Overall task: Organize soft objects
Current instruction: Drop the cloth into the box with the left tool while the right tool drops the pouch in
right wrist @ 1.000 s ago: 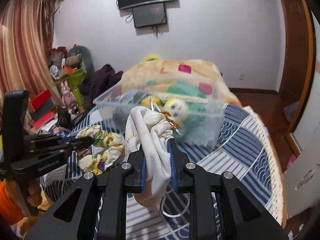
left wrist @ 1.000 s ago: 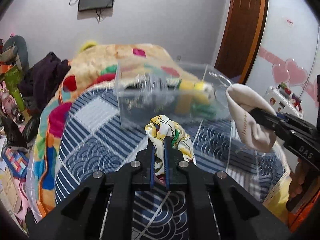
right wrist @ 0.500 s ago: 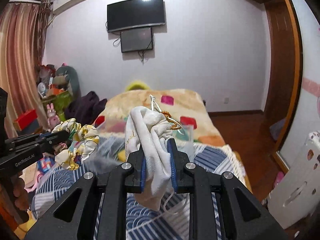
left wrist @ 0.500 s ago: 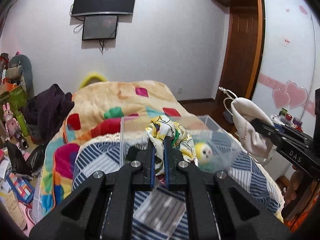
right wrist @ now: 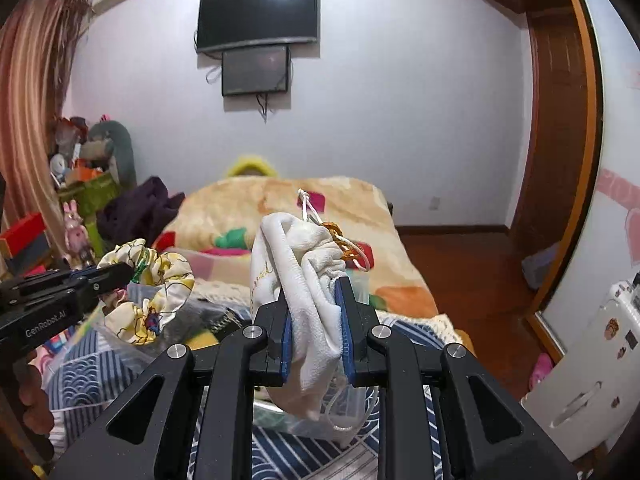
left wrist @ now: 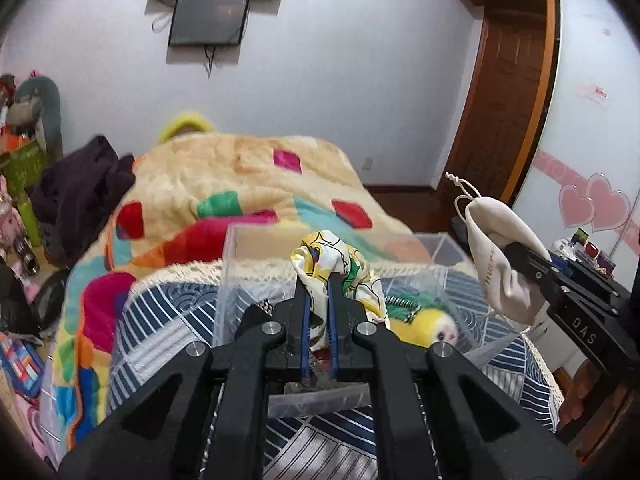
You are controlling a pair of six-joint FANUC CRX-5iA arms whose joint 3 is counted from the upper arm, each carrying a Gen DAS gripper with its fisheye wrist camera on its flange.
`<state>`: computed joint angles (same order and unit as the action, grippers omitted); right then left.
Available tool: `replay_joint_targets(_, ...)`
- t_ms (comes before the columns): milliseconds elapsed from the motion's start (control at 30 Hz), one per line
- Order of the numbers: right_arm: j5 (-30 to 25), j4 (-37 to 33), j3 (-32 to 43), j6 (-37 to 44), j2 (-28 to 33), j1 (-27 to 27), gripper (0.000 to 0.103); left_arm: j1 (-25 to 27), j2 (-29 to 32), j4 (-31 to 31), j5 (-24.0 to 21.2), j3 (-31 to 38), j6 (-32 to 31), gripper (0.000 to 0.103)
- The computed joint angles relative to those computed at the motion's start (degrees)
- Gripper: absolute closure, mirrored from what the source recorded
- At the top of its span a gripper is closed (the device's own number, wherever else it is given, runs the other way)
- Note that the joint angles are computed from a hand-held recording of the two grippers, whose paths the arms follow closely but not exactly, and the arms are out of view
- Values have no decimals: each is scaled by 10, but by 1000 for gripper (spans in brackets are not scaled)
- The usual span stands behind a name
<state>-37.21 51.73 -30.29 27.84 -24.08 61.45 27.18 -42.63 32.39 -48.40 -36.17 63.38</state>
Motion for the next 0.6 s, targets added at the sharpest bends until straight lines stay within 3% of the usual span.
replay_joint_targets(200, -23, -91, 25, 58, 24, -8, 85, -23, 38, -47, 6, 8, 28, 96)
replay_joint_targets(400, -58, -134, 49, 106, 36, -1, 83, -48, 42, -99, 2, 25, 51, 96)
replay_joint_targets(600, -81, -154, 53, 125, 28, 4, 76, -44, 27, -96, -21, 24, 35, 78)
